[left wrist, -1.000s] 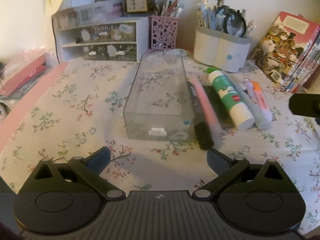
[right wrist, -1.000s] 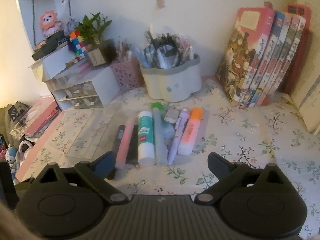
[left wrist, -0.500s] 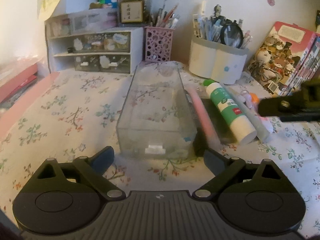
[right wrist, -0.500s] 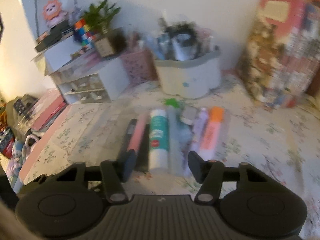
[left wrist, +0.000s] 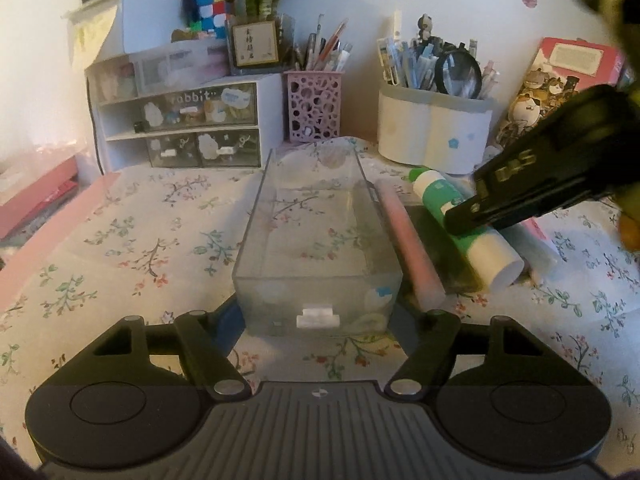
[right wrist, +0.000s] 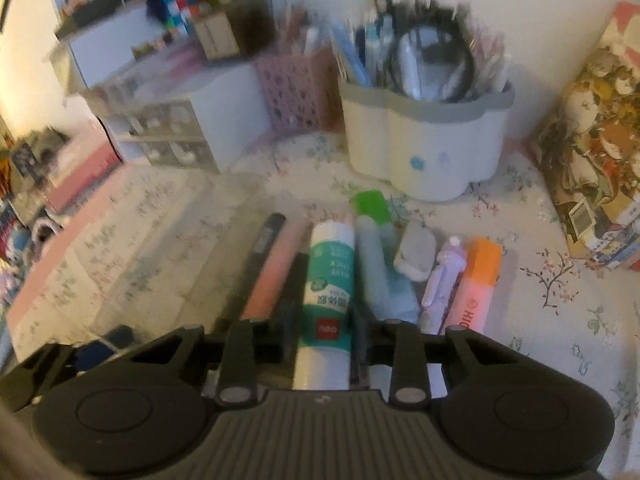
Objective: Organize stationery
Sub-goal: 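Lower the right tool onto the white glue stick and close it, then carry the glue stick into the clear box and open the right tool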
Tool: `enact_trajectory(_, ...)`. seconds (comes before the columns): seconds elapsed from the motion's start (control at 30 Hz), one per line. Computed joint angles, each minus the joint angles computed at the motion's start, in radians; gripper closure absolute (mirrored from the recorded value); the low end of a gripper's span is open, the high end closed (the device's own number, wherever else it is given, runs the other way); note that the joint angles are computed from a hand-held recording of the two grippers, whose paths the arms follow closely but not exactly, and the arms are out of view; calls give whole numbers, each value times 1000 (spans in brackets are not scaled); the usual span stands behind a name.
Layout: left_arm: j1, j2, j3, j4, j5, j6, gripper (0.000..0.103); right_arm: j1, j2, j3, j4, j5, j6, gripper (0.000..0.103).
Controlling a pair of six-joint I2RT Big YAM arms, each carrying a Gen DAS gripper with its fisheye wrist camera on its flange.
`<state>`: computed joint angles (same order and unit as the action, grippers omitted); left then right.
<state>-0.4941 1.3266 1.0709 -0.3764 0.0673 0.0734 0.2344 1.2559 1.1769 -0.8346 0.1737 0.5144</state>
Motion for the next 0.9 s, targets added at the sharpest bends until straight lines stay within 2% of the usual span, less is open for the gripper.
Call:
enact_trajectory(0.13, -2, -13, -19, 17, -1, 4, 31, -5, 22, 25, -30, -5, 22, 79)
enact_trajectory(0.23, 2, -22, -28, 17, 17, 13, 31, -27, 11, 11, -15, -52, 81, 79)
enact_trajectory(0.4, 4, -27, -34, 20, 39, 22, 31, -67, -28, -36, 36, -156, 215, 79)
enact_trajectory(0.63, 5, -28, -42, 35, 40, 23, 31, -83, -95, -87, 112, -196, 348, 79)
enact_trajectory(0.77, 5, -26, -42, 39, 38, 23, 31, -88, -126, -91, 154, -223, 397, 79)
enact_trajectory(0.9, 2, -27, -41, 36, 33, 21, 31, -75, -108, -56, 179, -265, 413, 79)
